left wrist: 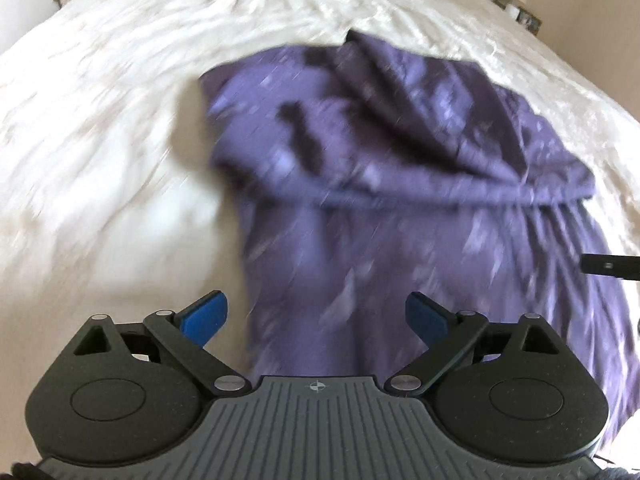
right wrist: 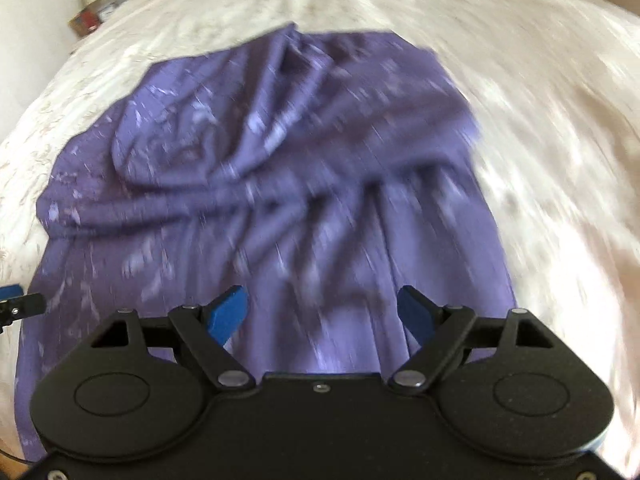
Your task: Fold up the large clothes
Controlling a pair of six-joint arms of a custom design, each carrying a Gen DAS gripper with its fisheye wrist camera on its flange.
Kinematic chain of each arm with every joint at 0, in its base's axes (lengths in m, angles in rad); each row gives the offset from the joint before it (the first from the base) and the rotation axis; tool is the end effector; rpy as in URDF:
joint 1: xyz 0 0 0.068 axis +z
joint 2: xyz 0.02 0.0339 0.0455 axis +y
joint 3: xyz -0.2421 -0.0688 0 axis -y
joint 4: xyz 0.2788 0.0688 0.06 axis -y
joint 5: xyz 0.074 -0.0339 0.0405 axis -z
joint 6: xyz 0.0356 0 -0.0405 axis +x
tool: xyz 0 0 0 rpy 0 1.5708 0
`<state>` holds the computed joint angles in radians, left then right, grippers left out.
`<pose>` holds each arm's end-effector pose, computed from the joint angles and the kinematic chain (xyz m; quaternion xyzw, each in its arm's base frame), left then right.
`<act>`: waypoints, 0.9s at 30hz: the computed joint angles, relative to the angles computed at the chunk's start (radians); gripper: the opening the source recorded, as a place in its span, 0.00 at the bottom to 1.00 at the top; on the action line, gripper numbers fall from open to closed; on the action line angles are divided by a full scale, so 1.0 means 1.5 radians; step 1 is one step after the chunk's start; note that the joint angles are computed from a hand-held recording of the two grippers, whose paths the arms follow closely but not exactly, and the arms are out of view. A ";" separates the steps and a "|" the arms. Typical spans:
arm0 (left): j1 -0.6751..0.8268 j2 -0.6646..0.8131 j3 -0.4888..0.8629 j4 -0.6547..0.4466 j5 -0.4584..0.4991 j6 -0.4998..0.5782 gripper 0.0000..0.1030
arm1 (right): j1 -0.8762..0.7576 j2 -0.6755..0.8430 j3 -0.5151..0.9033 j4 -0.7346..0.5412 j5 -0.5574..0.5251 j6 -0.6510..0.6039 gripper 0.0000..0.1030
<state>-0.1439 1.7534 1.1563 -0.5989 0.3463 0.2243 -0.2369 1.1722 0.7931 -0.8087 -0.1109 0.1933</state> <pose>0.3621 -0.0647 0.1444 0.2087 0.9456 -0.1618 0.1902 0.2421 -0.0544 0.1877 0.1989 0.9599 0.0503 0.1912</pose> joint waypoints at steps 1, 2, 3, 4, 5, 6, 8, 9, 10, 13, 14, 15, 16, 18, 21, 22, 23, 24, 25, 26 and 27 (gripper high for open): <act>0.011 -0.010 -0.012 -0.009 0.002 0.014 0.94 | -0.005 -0.036 -0.018 -0.024 0.000 0.007 0.81; 0.023 -0.022 -0.026 -0.017 0.003 0.029 0.94 | -0.010 -0.062 -0.030 -0.044 0.001 0.010 0.81; 0.033 -0.035 -0.040 -0.026 0.003 0.043 0.94 | -0.015 -0.087 -0.040 -0.066 0.002 0.011 0.81; 0.042 -0.048 -0.056 -0.034 0.001 0.056 0.94 | -0.019 -0.114 -0.052 -0.088 0.005 0.011 0.81; 0.049 -0.059 -0.068 -0.041 0.001 0.066 0.94 | -0.027 -0.139 -0.061 -0.110 0.005 0.008 0.81; 0.055 -0.073 -0.085 -0.047 0.001 0.072 0.94 | -0.035 -0.160 -0.068 -0.129 0.004 0.003 0.81; 0.064 -0.106 -0.122 -0.055 -0.002 0.077 0.94 | -0.057 -0.203 -0.084 -0.163 0.001 -0.011 0.81; 0.067 -0.123 -0.139 -0.057 -0.004 0.077 0.94 | -0.071 -0.220 -0.092 -0.177 -0.002 -0.023 0.82; 0.070 -0.139 -0.157 -0.057 -0.006 0.073 0.94 | -0.079 -0.237 -0.100 -0.189 -0.003 -0.030 0.82; 0.074 -0.191 -0.211 -0.053 -0.009 0.047 0.95 | -0.130 -0.268 -0.120 -0.209 -0.014 -0.089 0.82; 0.074 -0.206 -0.228 -0.048 -0.009 0.034 0.96 | -0.147 -0.282 -0.127 -0.216 -0.020 -0.106 0.82; 0.074 -0.220 -0.241 -0.049 -0.011 0.024 0.98 | -0.169 -0.295 -0.132 -0.226 -0.029 -0.127 0.82; 0.075 -0.231 -0.251 -0.054 -0.012 0.018 1.00 | -0.188 -0.308 -0.136 -0.235 -0.035 -0.146 0.82; 0.069 -0.254 -0.278 -0.051 -0.016 0.013 1.00 | -0.231 -0.338 -0.144 -0.255 -0.052 -0.187 0.82; 0.055 -0.294 -0.321 -0.038 -0.030 0.023 1.00 | -0.297 -0.372 -0.154 -0.289 -0.079 -0.245 0.82; 0.051 -0.304 -0.332 -0.035 -0.034 0.019 1.00 | -0.322 -0.379 -0.157 -0.299 -0.089 -0.270 0.83; 0.051 -0.310 -0.338 -0.034 -0.036 0.012 1.00 | -0.342 -0.382 -0.159 -0.306 -0.098 -0.291 0.83; 0.052 -0.314 -0.345 -0.033 -0.035 0.001 1.00 | -0.361 -0.385 -0.161 -0.313 -0.106 -0.313 0.85; 0.053 -0.321 -0.353 -0.032 -0.034 -0.009 1.00 | -0.379 -0.389 -0.164 -0.318 -0.113 -0.333 0.86; 0.055 -0.327 -0.360 -0.032 -0.033 -0.019 1.00 | -0.398 -0.394 -0.167 -0.324 -0.119 -0.351 0.86; 0.057 -0.335 -0.367 -0.033 -0.031 -0.026 1.00 | -0.417 -0.397 -0.170 -0.330 -0.125 -0.368 0.86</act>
